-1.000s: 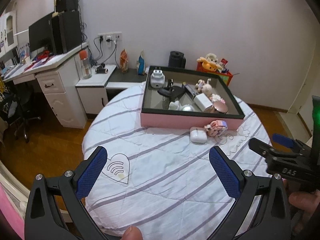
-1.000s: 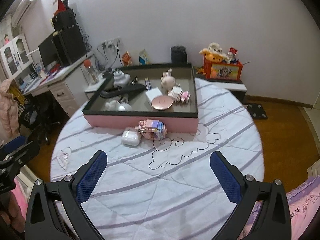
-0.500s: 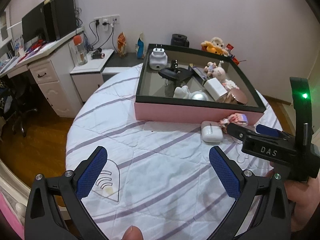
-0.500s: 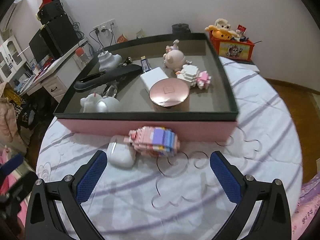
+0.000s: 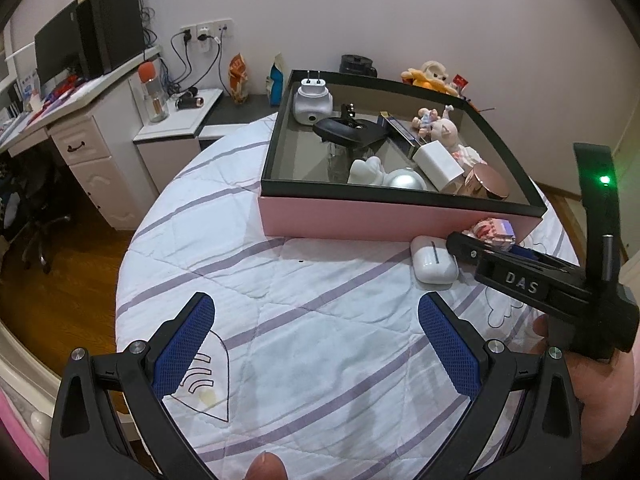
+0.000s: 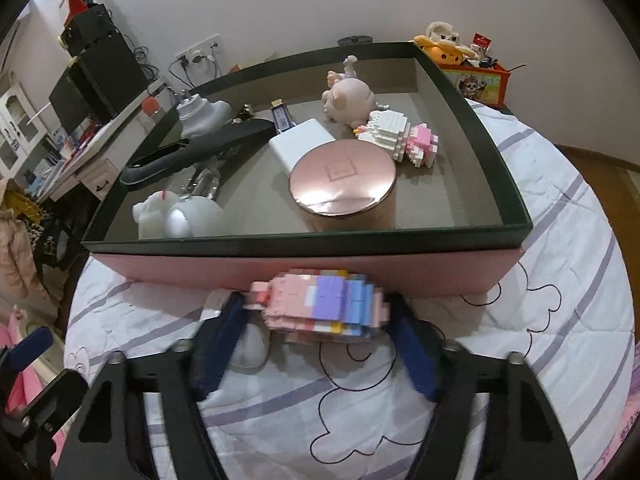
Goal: Organize rigid objects
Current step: 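Grasp the white earbuds case with the left tool while the right tool holds the block figure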
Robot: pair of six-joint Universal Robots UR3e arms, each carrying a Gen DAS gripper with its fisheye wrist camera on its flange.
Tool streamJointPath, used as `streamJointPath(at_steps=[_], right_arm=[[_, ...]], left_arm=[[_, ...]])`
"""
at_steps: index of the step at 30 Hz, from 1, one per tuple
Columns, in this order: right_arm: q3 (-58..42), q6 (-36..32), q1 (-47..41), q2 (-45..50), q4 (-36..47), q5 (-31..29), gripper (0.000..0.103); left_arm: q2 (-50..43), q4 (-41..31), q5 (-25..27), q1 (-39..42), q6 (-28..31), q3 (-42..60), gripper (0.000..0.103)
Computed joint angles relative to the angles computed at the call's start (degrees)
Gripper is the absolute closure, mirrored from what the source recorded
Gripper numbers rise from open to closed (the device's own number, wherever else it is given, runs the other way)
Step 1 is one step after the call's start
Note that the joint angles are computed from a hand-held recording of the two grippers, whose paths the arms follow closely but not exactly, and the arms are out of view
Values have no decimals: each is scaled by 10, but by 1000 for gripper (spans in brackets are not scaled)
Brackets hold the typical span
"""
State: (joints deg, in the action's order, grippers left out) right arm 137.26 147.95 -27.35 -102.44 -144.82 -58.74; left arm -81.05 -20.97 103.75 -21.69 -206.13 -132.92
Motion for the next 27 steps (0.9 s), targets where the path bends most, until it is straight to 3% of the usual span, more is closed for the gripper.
streamJointPath(at_steps=[5,12,22,25,27], right_arm=[[3,-33,-34,-42,52,23,35],[7,-112,-126,-140,170,50,35],[-17,-165,-199,-137,233,68,35],[-19,-175,-210,-133,240,72,35],[-19,-175,-211,-127,237,73,35]], left_arm=[[-20,17,1,-15,0,10,0],[-118,66,-18,-42,12,69,0],[-311,79,-29,-50,8,209,0],[-328,109,-14,-53,-3,208,4],[-324,125,-15,-50,-5,197,24]])
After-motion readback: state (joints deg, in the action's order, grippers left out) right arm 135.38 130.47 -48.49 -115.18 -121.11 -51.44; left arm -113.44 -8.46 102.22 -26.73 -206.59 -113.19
